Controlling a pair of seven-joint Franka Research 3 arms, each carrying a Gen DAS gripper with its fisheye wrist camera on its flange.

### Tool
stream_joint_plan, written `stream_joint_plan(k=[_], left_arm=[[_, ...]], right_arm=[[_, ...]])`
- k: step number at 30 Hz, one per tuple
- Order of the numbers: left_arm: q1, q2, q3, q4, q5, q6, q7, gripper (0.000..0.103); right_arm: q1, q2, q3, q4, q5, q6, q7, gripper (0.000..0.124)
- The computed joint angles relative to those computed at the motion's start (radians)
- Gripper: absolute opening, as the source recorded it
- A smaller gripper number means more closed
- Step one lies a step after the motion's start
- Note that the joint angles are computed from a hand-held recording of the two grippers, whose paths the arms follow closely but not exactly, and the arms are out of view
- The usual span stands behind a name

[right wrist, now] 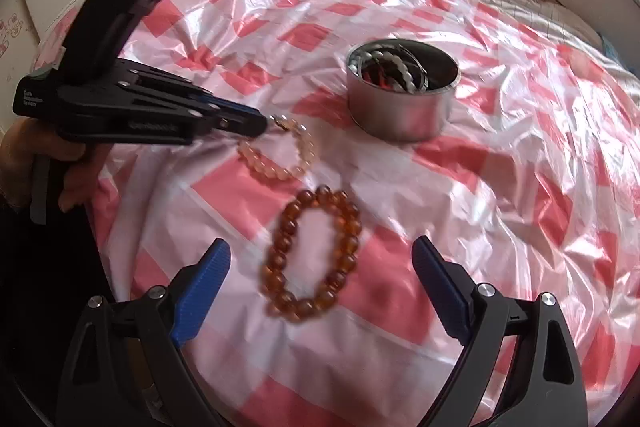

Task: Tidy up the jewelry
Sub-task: 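Grasp the pale peach bead bracelet with the left tool, then grasp the amber bead bracelet with the right tool while the left tool holds the peach bracelet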

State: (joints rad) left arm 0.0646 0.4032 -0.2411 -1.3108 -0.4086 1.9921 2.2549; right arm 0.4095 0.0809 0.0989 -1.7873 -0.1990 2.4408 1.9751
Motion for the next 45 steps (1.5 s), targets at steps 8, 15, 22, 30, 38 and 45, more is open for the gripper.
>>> stream_joint_plan(k=[8,15,22,30,38,45], left_arm=[[-0.010,0.012,-0.005,0.005,0.019,-0.004,-0.032,0.012],[0.035,0.029,-0.027,0.061,-0.117,-0.048,-0.026,0.007],[0.049,0.056,-0.036,0.122,-0.203,-0.043,-0.067,0.007],[0.052,0.058,-0.040,0.122,-0.206,-0.043,-0.065,0.007],[0.055,0.064,-0.045,0.136,-0.223,-0.043,-0.070,0.007],[0.051,0.060,-0.043,0.131,-0.216,-0.041,-0.069,0.007]], right_arm=[[-0.001,0.030,-0.006,0.021,0.061,-0.031,-0.039,0.025],[-0.066,-0.020,0.001,-0.072,0.485,0.119,-0.161,0.000],[-0.073,-0.004,-0.004,-0.056,0.542,0.092,-0.137,0.001],[-0.056,0.047,0.010,-0.011,0.453,0.090,-0.114,0.001],[-0.085,-0.013,0.009,-0.099,0.799,0.239,-0.277,0.001],[-0.012,0.033,-0.026,-0.001,0.104,0.084,0.085,0.054]])
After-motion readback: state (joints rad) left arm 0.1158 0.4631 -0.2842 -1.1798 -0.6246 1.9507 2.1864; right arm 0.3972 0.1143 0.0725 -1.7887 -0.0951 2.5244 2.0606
